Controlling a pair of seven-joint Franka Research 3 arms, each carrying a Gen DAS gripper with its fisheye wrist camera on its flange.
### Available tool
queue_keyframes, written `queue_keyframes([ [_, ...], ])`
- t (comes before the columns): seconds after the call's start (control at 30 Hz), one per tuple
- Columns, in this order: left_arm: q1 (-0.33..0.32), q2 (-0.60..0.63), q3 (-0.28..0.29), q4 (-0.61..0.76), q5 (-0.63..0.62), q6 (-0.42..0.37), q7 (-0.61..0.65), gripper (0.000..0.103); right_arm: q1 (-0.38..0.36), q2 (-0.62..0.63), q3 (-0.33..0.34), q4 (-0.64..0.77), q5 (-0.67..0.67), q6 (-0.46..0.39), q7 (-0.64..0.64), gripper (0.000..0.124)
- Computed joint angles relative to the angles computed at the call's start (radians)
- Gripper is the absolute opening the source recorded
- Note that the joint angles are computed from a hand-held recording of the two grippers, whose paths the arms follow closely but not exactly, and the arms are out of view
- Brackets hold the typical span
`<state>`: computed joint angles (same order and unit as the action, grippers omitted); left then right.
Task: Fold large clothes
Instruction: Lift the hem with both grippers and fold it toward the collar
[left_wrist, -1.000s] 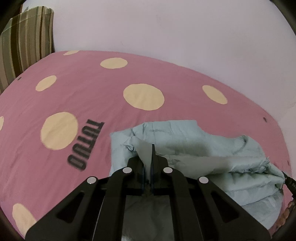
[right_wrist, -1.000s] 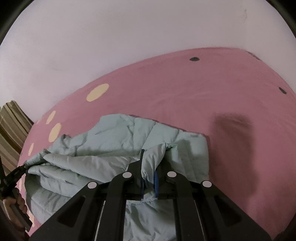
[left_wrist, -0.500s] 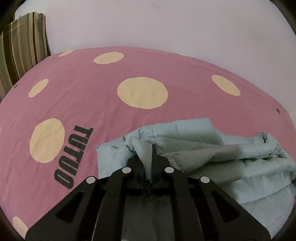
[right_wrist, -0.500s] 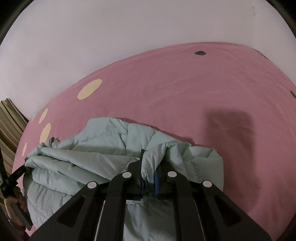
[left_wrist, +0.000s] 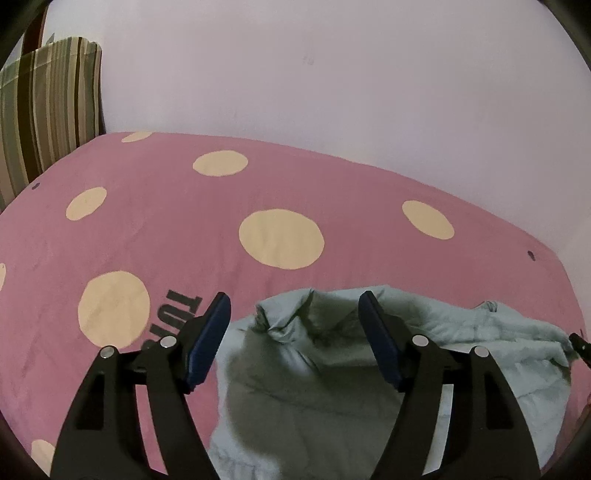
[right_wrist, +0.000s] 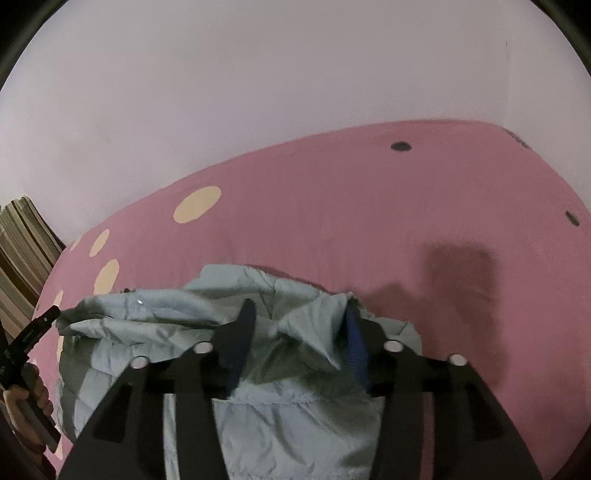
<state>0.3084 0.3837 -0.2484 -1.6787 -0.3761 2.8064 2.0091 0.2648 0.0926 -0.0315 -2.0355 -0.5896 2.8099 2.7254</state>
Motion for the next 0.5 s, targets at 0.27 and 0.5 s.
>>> queue_keyframes([
  [0.27,0.063,-0.005,-0.023,-0.022,-0.094,-0.040,0.143,0.072,-0.029,-0.052,0.020,-0.055,-0.022,0.004,-0.022,0.063],
  [0.5,0.021,0.093,0.025,0.115,-0.036,-0.179,0.102,0.072,-0.039,0.021,0.015,-0.003,0.069,0.005,-0.144,0.063],
])
